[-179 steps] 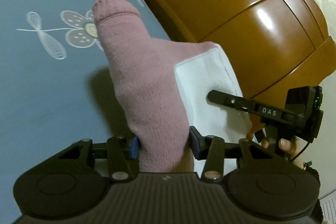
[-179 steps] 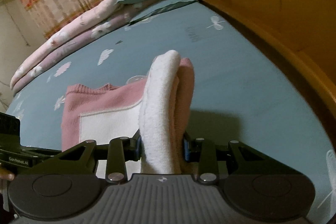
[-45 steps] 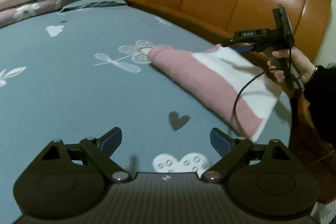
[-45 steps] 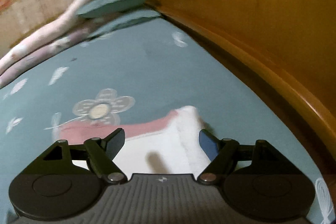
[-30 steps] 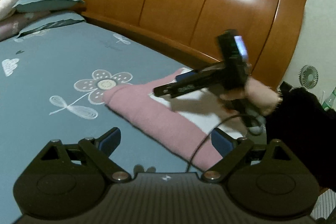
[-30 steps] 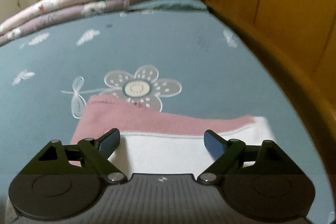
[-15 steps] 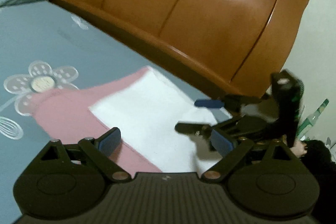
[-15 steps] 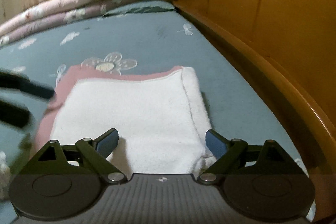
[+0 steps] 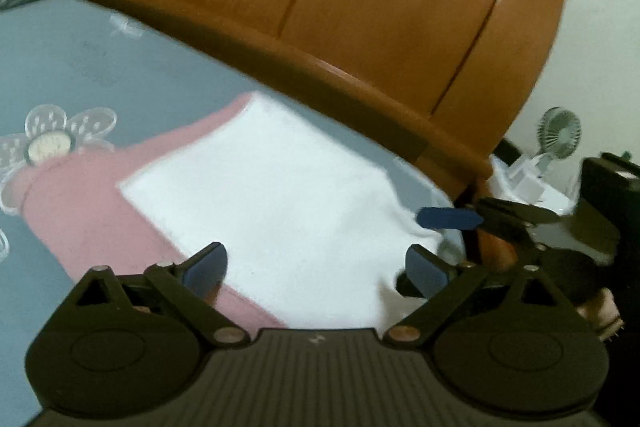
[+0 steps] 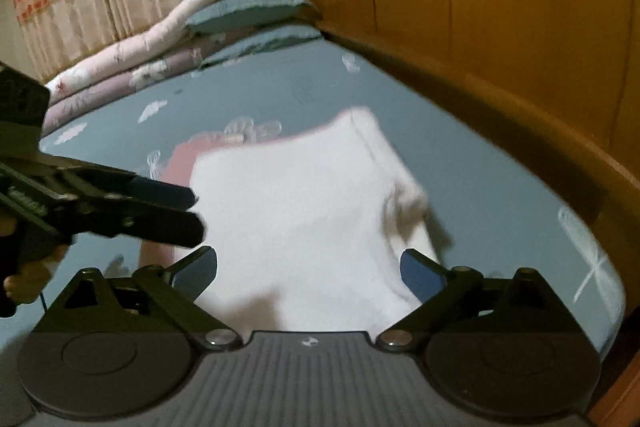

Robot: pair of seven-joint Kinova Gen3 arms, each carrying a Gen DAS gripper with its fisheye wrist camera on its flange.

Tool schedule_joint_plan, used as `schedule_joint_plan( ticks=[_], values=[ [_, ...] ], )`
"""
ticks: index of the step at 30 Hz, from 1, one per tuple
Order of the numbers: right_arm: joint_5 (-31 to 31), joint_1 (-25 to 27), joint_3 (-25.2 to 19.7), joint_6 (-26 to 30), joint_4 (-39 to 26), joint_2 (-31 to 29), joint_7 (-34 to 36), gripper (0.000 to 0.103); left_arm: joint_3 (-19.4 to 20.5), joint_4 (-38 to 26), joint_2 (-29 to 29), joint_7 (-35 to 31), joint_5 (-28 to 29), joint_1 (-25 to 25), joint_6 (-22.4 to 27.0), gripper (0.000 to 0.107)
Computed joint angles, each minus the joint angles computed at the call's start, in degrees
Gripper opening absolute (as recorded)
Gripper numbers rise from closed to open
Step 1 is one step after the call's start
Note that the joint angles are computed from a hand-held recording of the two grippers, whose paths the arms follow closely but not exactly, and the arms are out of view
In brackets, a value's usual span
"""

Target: Fold clothes

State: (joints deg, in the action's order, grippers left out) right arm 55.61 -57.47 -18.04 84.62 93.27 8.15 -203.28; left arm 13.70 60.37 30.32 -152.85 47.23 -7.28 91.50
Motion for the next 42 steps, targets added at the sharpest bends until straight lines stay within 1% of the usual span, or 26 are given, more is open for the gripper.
schedule_joint_plan(
  ticks=[1, 3, 5, 6, 8, 9, 11, 12, 13, 14, 15, 16, 17, 19, 20, 23, 26, 29, 33, 36, 39, 42],
  values=[
    [-0.87, 0.42, -0.16, 0.03, -0.16, 0.27, -0.33, 0.100, 0.03, 0.45, -0.27, -0.26, 0.30, -0.17, -0.33, 0.096],
    [-0.66, -0.39, 0.22, 1.57, -1.07, 1.02, -0.93, 0.100, -0.22, 0.46, -1.22, 0.24, 0.27, -0.27, -0.52, 0.096],
    [1.21, -1.84, 0.43, 2.06, -1.18, 0.85, -2.06, 0.101, -0.10, 0.93, -2.30, -1.63, 0.81, -0.89, -0.98, 0.096],
    [1.85, -1.65, 0.03, 1.33, -0.79, 0.68, -2.50, 0.101, -0.11, 1.62, -2.95, -2.98, 1.21, -1.20, -1.57, 0.096],
    [3.05, -1.81, -0.06, -0.37, 0.06, 0.28, -3.35, 0.102, -0.48, 1.95, -3.53, -3.65, 1.35, -1.24, -1.91, 0.096],
    [2.72, -0.83, -0.61, -0.89, 0.00, 0.53, -3.03, 0.102, -0.69, 1.90, -3.63, -3.54, 1.24, -1.19, -1.84, 0.096],
    [0.16, -0.92, 0.53, 0.85, -1.11, 1.55, -2.81, 0.102, -1.02, 2.06, -3.77, -3.79, 0.97, -1.23, -1.85, 0.096],
    [-0.94, -1.14, 1.28, 1.32, -0.87, 1.71, -3.62, 0.101, -1.16, 2.17, -3.84, -3.94, 0.83, -1.27, -1.89, 0.096],
    [-1.12, -0.91, 0.96, 0.86, 0.16, 0.98, -5.37, 0.101, -1.34, 2.80, -4.31, -4.68, 0.78, -1.48, -2.44, 0.096],
    [-0.36, -1.11, 0.37, 0.98, 0.80, 0.50, -7.31, 0.101, -1.55, 3.57, -4.88, -5.58, 0.77, -1.72, -3.14, 0.096],
    [0.18, -2.14, 0.77, 1.07, 1.31, -0.01, -8.85, 0.101, -1.68, 4.43, -5.49, -6.53, 1.18, -2.17, -3.75, 0.096],
    [0.75, -2.34, 0.12, 1.92, 0.86, 0.08, -9.46, 0.102, -1.82, 5.31, -6.12, -7.51, 1.74, -2.66, -4.30, 0.096],
    [0.95, -2.18, -0.76, 2.81, -0.02, 0.46, -9.14, 0.102, -2.00, 6.17, -6.73, -8.49, 2.32, -3.13, -4.83, 0.096],
    [1.00, -3.53, -0.16, 3.17, -1.67, 1.07, -8.17, 0.102, -2.40, 7.50, -7.82, -10.15, 3.65, -4.08, -5.53, 0.097],
    [1.50, -3.29, -0.76, 2.36, -1.77, 1.07, -8.28, 0.102, -2.69, 8.35, -8.59, -11.06, 4.27, -4.54, -5.99, 0.097],
    [2.19, -3.48, -0.53, -1.27, -2.40, 1.74, -7.83, 0.102, -3.73, 10.72, -10.60, -13.98, 5.76, -5.61, -7.03, 0.098],
    [-0.02, -2.59, 0.08, -3.61, -4.31, 3.31, -5.52, 0.102, -4.81, 12.26, -11.90, -16.29, 6.53, -6.33, -7.43, 0.099],
    [-1.44, -3.93, 1.44, -1.69, -7.28, 4.82, -4.82, 0.102, -6.04, 13.58, -13.03, -16.62, 7.26, -6.98, -8.00, 0.099],
    [0.82, -5.93, 2.45, -3.19, -8.04, 4.65, -5.50, 0.103, -7.19, 13.73, -13.41, -15.03, 8.32, -8.32, -6.25, 0.099],
    [-1.61, -5.18, 3.05, -4.30, -9.90, 5.78, -4.70, 0.103, -7.80, 12.80, -13.85, -13.94, 7.52, -9.03, -4.30, 0.099],
    [-5.54, -4.38, 3.99, -4.14, -12.80, 7.31, -4.20, 0.103, -8.60, 14.18, -15.76, -15.71, 8.48, -10.40, -3.81, 0.099],
    [-4.98, -6.75, 5.18, -2.20, -15.06, 8.00, -4.64, 0.103, -10.04, 16.62, -18.23, -18.67, 10.13, -11.58, -4.45, 0.099]
  ],
)
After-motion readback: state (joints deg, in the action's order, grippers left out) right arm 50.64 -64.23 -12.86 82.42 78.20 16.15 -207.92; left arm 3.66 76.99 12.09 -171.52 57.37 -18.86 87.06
